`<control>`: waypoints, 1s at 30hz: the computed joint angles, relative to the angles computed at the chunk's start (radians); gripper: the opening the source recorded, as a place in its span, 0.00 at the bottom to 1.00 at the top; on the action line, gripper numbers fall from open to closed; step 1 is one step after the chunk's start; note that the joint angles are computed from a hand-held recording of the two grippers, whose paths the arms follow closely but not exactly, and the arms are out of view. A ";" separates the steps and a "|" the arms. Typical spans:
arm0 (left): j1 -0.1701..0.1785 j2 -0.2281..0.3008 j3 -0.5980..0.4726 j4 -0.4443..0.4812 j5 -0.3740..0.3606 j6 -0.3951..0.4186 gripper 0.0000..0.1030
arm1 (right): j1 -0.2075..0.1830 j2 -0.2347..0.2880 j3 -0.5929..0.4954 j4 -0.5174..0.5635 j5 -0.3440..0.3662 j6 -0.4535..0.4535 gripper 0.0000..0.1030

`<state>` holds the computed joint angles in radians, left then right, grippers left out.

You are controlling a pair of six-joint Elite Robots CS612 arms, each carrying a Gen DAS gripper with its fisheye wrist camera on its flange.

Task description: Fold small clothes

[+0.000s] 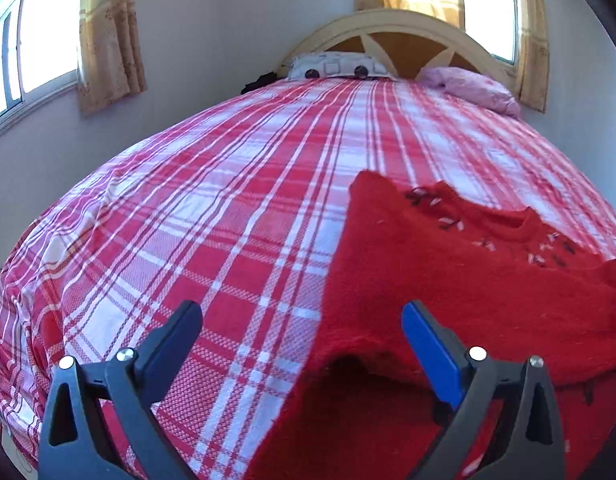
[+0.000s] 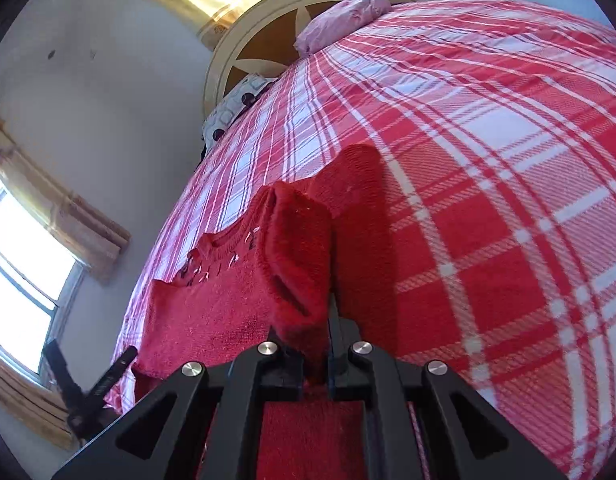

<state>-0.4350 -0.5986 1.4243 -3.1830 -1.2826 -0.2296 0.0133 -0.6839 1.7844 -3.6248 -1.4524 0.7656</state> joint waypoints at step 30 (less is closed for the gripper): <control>0.021 0.085 -0.209 0.211 -0.081 -0.041 0.82 | 0.021 -0.056 0.007 0.125 -0.206 -0.162 0.27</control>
<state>-0.4145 -0.5136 1.2151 -2.9724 -1.3631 -0.2706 0.0340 -0.7400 1.7914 -3.5003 -1.6579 0.6034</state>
